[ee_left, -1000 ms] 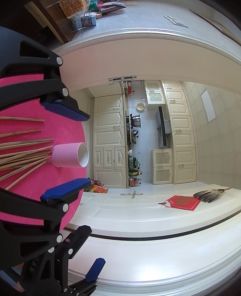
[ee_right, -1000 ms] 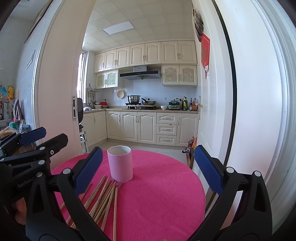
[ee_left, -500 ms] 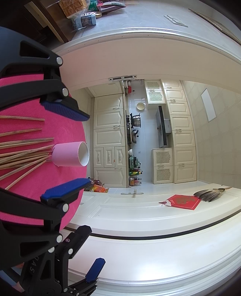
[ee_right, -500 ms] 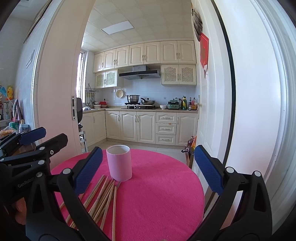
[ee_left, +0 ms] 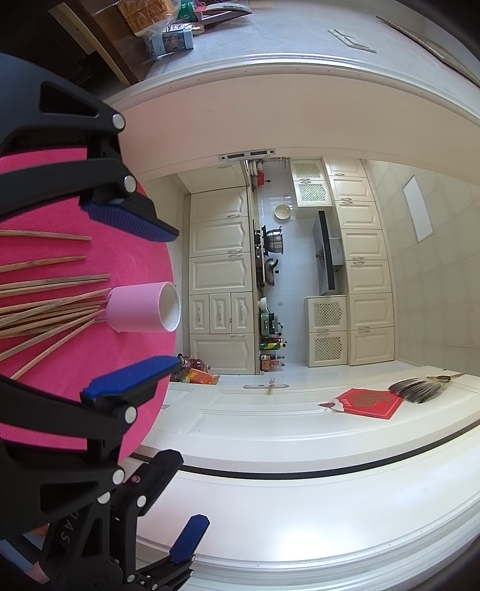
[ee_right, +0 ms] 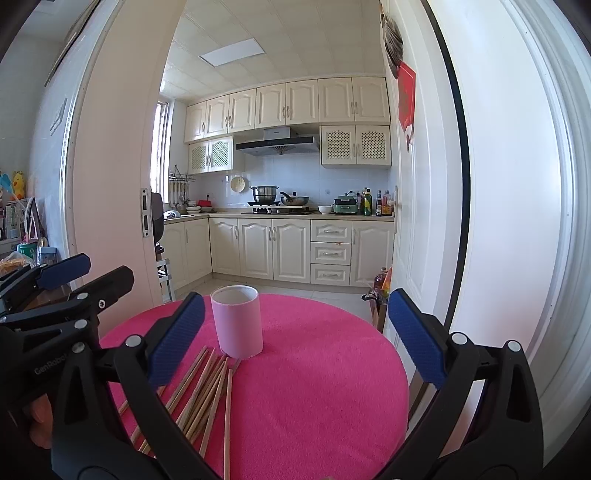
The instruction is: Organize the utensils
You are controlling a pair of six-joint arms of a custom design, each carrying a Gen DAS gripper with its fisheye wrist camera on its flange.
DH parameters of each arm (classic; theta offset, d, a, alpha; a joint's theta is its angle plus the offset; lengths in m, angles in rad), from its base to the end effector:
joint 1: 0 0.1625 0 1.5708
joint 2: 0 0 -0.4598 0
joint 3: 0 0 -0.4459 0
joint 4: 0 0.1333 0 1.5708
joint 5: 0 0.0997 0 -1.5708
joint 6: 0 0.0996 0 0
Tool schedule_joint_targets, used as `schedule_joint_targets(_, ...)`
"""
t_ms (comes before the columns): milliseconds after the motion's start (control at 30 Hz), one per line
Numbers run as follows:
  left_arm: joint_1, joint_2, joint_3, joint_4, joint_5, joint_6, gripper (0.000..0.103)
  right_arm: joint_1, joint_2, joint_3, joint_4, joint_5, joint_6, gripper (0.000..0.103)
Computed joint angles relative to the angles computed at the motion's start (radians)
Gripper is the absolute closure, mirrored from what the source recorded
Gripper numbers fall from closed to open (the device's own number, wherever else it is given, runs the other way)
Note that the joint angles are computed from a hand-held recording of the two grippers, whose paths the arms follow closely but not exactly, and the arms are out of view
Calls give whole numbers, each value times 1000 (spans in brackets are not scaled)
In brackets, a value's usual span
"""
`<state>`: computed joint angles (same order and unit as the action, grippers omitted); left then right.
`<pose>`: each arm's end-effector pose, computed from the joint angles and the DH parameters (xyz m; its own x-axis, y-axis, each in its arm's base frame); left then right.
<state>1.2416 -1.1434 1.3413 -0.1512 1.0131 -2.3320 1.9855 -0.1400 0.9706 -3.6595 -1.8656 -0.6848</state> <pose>-0.0527 -0.7297 0.3897 -0.6608 -0.1239 -0.7403 0.7155 0.1941 -0.6712 0.4490 -0.7610 -0.0370 -0.6862 -0.2807 0.6711 -0.7204 0.1343 -0.6805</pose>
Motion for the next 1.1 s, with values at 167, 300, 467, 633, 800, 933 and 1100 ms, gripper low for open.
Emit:
schedule_joint_targets(167,2,4,-10,8,-1,2,39,1,3,-15,20,-4,4,6)
schedule_joint_targets(300,3,3,-12,11,-2,2,39,1,4,-20,26,-6,5,6)
schedule_joint_targets(467,2,4,-15,14,-2,2,39,2,9,-26,20,-8,1,6)
schedule_joint_targets(633,5,9,-25,24,-10,4,39,4,16,-42,49,-24,6,6)
schedule_joint_targets(800,11,20,-51,54,-23,-9,39,6,25,-68,99,-29,16,6)
schedule_joint_targets(933,17,43,-101,112,-46,-34,39,9,42,-106,154,-49,15,6)
schedule_joint_targets(1100,41,119,-261,339,-85,-153,39,10,68,-182,338,-84,66,6)
